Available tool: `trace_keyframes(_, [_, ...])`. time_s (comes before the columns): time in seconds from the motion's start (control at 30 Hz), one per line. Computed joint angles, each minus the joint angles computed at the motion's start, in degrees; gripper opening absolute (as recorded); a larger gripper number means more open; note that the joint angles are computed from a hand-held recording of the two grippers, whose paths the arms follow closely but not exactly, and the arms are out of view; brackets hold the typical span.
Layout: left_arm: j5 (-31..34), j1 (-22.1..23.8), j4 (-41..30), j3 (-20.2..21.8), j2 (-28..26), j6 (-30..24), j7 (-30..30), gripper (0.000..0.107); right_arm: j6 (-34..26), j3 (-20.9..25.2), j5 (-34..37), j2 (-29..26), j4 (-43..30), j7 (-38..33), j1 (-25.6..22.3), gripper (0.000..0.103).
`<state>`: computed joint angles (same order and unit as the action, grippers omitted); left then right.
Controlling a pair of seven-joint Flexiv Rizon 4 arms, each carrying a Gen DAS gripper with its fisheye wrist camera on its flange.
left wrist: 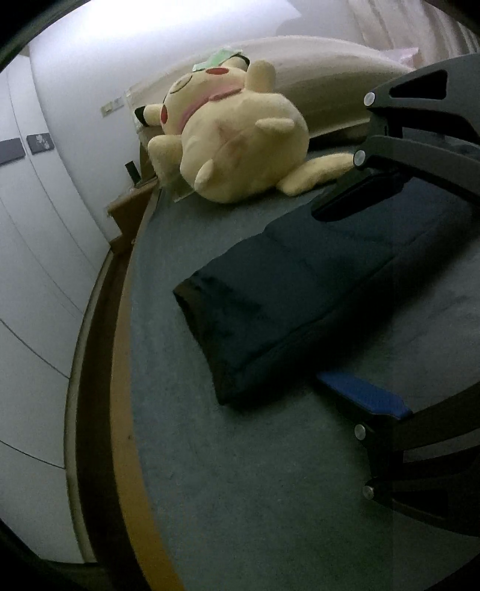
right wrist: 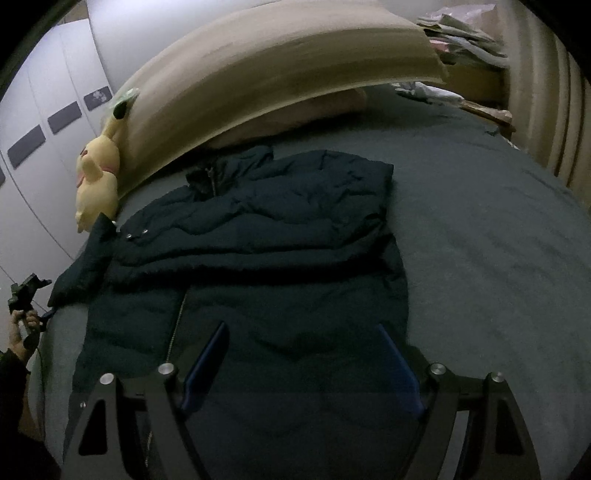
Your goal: Fold large clothes
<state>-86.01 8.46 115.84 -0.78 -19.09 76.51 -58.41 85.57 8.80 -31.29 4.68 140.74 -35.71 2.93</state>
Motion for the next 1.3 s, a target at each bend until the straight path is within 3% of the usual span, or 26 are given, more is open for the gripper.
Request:
trace_keyframes(0.03, [3.7, -0.1, 0.3, 0.7, -0.1, 0.1, -2.5, 0.047, 0.3, 0.1, -1.0, -0.1, 0.0, 0.7, -0.3, 0.083])
trace_keyframes(0.07, [10.5, 0.3, 0.5, 1.9, -0.4, -1.1, -7.2, 0.032, 0.5, 0.2, -1.6, -0.2, 0.0, 1.0, -0.4, 0.083])
trace_keyframes(0.1, [14.4, 0.7, 0.5, 2.7, -0.7, -1.5, -10.1, 0.018, 0.6, 0.2, -2.0, -0.4, -0.1, 1.0, -0.4, 0.083])
trace_keyframes(0.13, [14.5, 1.7, 0.0, 1.7, -1.2, -1.3, -10.0, 0.013, 0.9, 0.1, -2.5, -0.5, -0.1, 1.4, -0.5, 0.083])
trace_keyframes(0.37, [23.6, 1.9, 0.9, -0.2, 1.9, 6.3, -9.3, 0.007, 1.6, 0.0, -1.0, 0.3, 0.9, 1.2, -0.5, 0.083])
trace_keyframes(0.5, [26.2, 1.1, 1.8, -3.1, 6.5, 12.8, -5.5, 0.006, 2.4, 0.1, 0.6, 1.0, 1.6, 0.7, -0.9, 0.083])
trace_keyframes(0.67, [14.7, -2.0, -0.3, -11.0, 11.3, 20.8, 11.1, 0.006, 4.4, 0.6, 1.6, 2.0, 2.4, 0.0, -2.0, 0.083])
trace_keyframes(0.8, [1.0, -9.3, -5.8, -15.1, 13.1, 24.4, 27.8, 0.006, 5.8, 0.6, 4.5, 3.0, 3.4, -1.5, -2.1, 0.083])
trace_keyframes(0.87, [-1.8, -13.3, -7.9, -15.3, 13.0, 24.8, 31.9, 0.006, 6.6, 0.9, 5.7, 3.6, 4.0, -2.0, -2.7, 0.083])
trace_keyframes(0.93, [-0.8, -16.5, -9.1, -15.9, 12.6, 24.1, 32.3, 0.006, 7.1, 0.5, 8.3, 4.2, 4.7, -3.2, -2.3, 0.083])
trace_keyframes(0.97, [1.3, -17.8, -9.5, -16.2, 12.1, 23.8, 31.4, 0.006, 7.3, 0.4, 9.5, 4.5, 4.9, -3.7, -2.1, 0.083])
trace_keyframes(1.17, [24.9, -25.4, -9.3, -11.6, 7.8, 16.9, 10.7, 0.005, 7.9, -2.1, 19.1, 6.3, 5.9, -8.4, 1.4, 0.083])
trace_keyframes(1.3, [40.9, -30.1, -10.1, -6.9, 4.1, 11.3, -3.6, 0.005, 6.0, -6.2, 28.0, 7.8, 5.4, -15.4, 7.6, 0.083])
